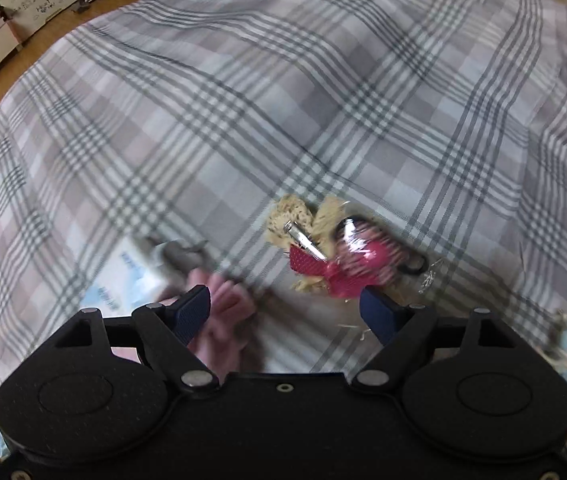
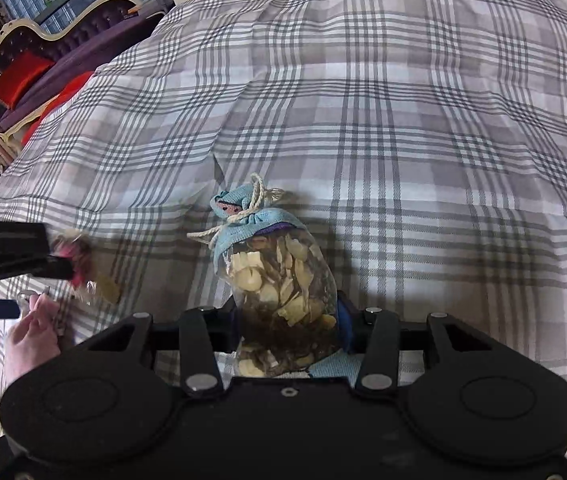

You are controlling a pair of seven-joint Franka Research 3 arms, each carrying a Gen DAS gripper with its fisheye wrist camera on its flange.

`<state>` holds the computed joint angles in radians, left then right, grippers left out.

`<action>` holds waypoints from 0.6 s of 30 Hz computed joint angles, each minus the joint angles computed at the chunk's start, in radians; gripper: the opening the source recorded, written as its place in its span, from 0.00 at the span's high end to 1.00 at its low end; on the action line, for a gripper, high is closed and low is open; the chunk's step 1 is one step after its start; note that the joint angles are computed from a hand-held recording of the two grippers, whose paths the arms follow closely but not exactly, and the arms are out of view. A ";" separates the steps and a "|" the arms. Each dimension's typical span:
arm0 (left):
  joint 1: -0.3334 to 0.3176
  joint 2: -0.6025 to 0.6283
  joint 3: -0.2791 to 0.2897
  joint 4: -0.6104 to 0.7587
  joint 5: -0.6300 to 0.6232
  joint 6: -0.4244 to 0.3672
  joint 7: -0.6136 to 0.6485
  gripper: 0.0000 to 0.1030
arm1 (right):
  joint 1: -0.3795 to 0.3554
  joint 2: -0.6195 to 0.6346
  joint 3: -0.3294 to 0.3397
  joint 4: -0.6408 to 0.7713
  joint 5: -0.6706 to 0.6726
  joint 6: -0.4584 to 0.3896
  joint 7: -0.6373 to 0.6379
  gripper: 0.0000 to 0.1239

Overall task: Organize soft objects
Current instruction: 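Grasp the beige lace doily with pink bow using the left gripper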

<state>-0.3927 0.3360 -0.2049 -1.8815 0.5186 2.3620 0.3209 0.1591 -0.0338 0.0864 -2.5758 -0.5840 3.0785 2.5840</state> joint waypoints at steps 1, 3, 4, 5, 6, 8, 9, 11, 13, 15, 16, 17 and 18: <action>-0.001 0.018 -0.001 0.022 0.000 0.000 0.009 0.23 | -0.001 0.010 -0.001 0.009 -0.002 0.001 -0.002 0.64; -0.014 0.040 0.004 0.054 0.018 -0.006 0.012 0.23 | 0.005 0.011 -0.009 0.008 0.004 0.003 -0.009 0.64; -0.016 0.046 0.005 0.063 0.024 0.003 0.017 0.23 | 0.009 0.010 -0.011 0.007 0.019 0.004 -0.022 0.64; -0.018 0.053 0.006 0.072 0.027 0.011 0.021 0.23 | 0.011 0.008 -0.012 0.005 0.024 0.005 -0.026 0.64; -0.021 0.057 0.008 0.078 0.029 0.019 0.018 0.23 | 0.011 0.007 -0.011 0.005 0.022 0.006 -0.024 0.64; -0.018 0.071 0.010 0.091 0.020 0.040 0.018 0.20 | 0.012 0.008 -0.013 0.002 0.040 0.011 -0.040 0.64; -0.018 0.080 0.011 0.100 0.013 0.044 0.018 0.20 | 0.013 0.009 -0.013 0.002 0.050 0.012 -0.048 0.64; -0.021 0.098 0.018 0.117 0.002 0.042 0.003 0.20 | 0.014 0.007 -0.013 -0.001 0.062 0.015 -0.058 0.64; -0.020 0.110 0.023 0.125 -0.009 0.054 -0.013 0.20 | 0.013 0.006 -0.012 -0.005 0.079 0.021 -0.072 0.64; -0.005 0.123 0.018 0.127 -0.043 0.073 -0.010 0.19 | 0.011 0.007 -0.010 -0.006 0.087 0.025 -0.078 0.64; 0.008 0.131 0.011 0.129 -0.070 0.085 0.003 0.19 | 0.010 0.008 -0.010 -0.006 0.088 0.025 -0.080 0.64; 0.021 0.136 0.005 0.123 -0.099 0.106 0.011 0.19 | 0.009 0.009 -0.009 -0.005 0.085 0.025 -0.076 0.64; 0.031 0.139 0.002 0.115 -0.124 0.129 0.013 0.19 | 0.008 0.010 -0.009 -0.003 0.076 0.025 -0.070 0.64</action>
<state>-0.3616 0.4747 -0.2029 -1.7670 0.3950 2.4912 0.3340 0.1669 -0.0241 0.0776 -2.5792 -0.5081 3.1035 2.5142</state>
